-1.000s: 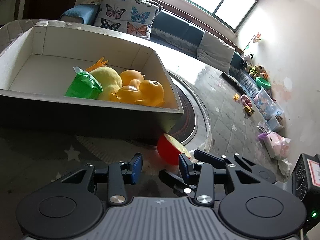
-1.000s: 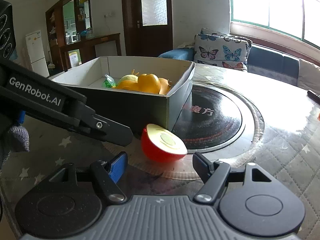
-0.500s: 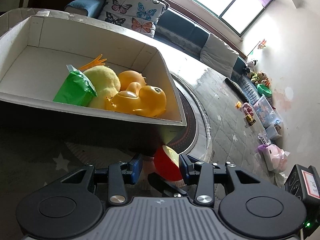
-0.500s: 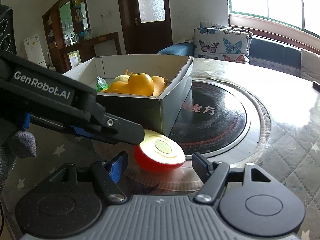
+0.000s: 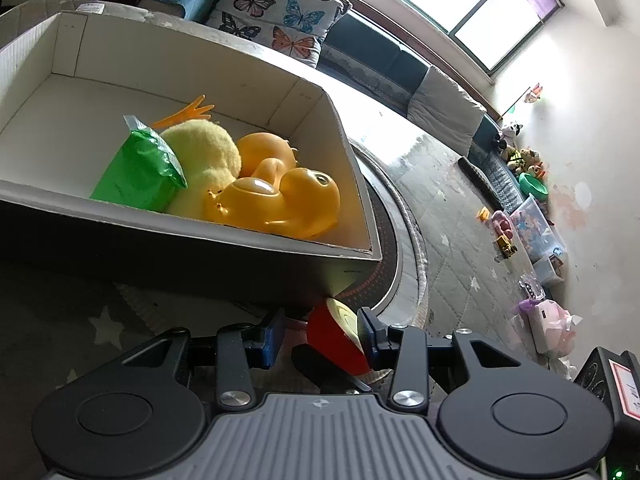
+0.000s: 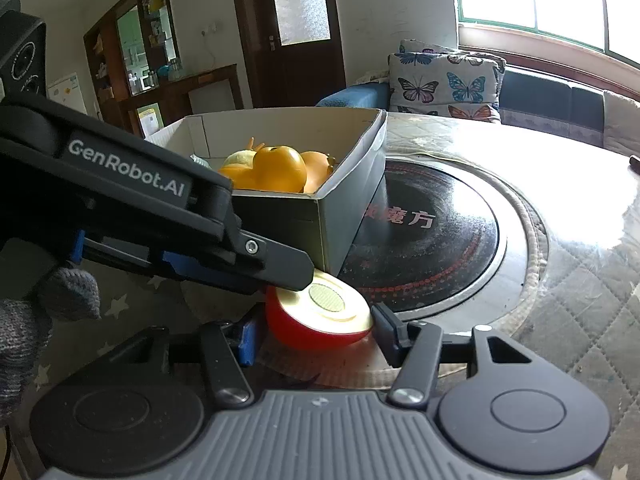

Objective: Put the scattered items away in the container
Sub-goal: 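Move the left tool to the red apple half and grasp it, then carry the red apple half with the left tool into the box and release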

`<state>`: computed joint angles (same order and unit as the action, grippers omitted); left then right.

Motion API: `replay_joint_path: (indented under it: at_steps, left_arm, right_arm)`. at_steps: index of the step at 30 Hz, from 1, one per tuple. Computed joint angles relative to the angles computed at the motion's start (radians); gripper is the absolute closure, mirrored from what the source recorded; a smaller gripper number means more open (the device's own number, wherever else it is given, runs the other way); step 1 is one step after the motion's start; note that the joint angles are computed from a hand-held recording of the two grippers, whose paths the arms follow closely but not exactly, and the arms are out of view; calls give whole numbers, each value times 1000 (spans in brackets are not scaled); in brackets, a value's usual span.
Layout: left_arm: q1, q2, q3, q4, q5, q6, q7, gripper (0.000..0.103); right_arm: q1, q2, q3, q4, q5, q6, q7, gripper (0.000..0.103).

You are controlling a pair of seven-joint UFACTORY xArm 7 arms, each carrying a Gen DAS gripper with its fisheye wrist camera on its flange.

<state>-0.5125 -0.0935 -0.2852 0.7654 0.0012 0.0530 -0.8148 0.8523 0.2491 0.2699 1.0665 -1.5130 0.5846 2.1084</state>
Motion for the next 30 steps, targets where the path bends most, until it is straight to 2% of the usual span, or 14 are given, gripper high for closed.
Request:
replay_joint_path:
  at_steps: [6, 9, 14, 22, 25, 30]
  left_arm:
    - [-49, -13, 29, -25, -99, -35, 84, 73]
    - [-17, -43, -4, -46, -59, -45, 52, 74]
    - [-8, -119, -19, -100, -48, -73, 21, 76]
    - [106, -274, -108, -159, 16, -83, -54, 77]
    - [142, -316, -112, -170, 30, -84, -66, 78]
    - [179, -336, -82, -177, 37, -87, -60, 79]
  right_arm:
    - [11, 2, 4, 5, 0, 18, 7, 47]
    - [25, -3, 11, 9, 11, 46, -12, 47]
    - [50, -24, 27, 13, 15, 93, -36, 47]
    - [74, -35, 42, 72, -16, 145, -111, 47]
    - [72, -14, 34, 123, -41, 135, -150, 47]
    - [72, 64, 3, 239, -62, 95, -239, 47]
